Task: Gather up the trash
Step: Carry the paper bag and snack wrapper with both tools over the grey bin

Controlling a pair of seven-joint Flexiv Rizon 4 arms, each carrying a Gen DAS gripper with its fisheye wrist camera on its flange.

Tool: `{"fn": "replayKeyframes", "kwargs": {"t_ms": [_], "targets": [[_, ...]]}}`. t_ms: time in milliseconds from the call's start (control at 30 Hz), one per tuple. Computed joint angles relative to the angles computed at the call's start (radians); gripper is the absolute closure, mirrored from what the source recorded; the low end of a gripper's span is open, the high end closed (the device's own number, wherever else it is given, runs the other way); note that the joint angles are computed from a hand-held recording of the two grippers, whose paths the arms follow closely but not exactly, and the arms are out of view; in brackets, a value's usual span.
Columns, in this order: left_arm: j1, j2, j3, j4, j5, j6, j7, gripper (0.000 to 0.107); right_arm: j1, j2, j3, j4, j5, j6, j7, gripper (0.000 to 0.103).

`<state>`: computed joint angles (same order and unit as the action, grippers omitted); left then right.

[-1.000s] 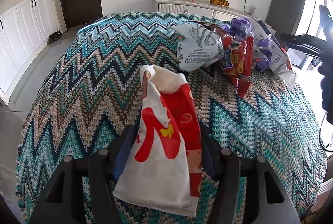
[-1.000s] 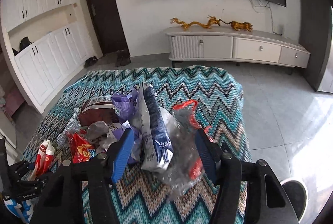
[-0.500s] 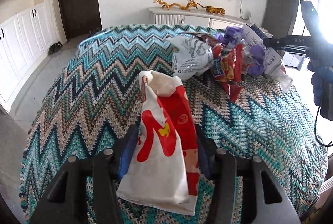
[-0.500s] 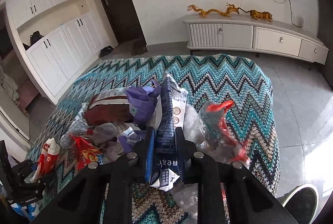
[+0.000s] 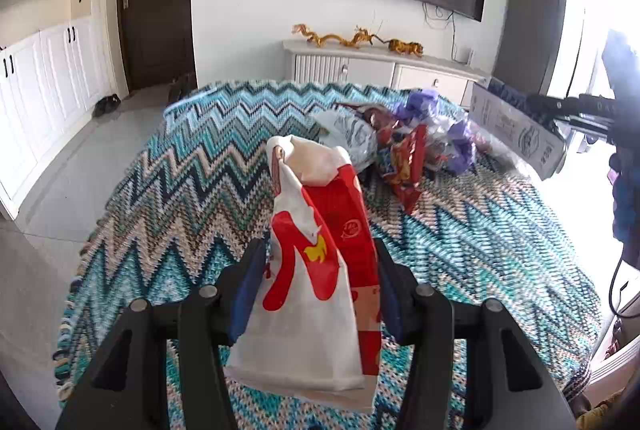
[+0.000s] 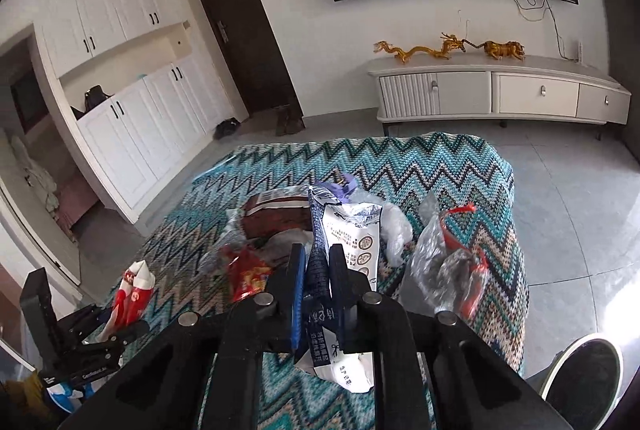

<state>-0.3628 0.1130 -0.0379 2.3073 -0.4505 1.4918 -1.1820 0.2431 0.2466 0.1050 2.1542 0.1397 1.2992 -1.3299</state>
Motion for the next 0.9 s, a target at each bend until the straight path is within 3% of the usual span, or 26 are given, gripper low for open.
{"fn": "replayKeyframes", "kwargs": {"t_ms": [267,433,633,900], "targets": [[-0.052,0.057,0.013,-0.018,-0.049,-0.028,0.057,0.057,0.008,0.11,0.017,0.061,0.0,0.025,0.025,0.091],[-0.085,0.047,-0.005,-0.079,-0.07,-0.059,0.104,0.057,-0.033,0.205,0.015,0.118,-0.036,0.052,0.072,0.091],[-0.122,-0.019,-0.078,-0.203,-0.071,-0.121,0.145,0.057,-0.125,0.347,-0.017,0.212,-0.081,0.037,0.12,0.091],[-0.176,-0.219,-0.215,-0.484,0.013,-0.272,0.119,0.057,-0.261,0.505,-0.12,0.33,-0.081,-0.025,0.123,0.091]]}}
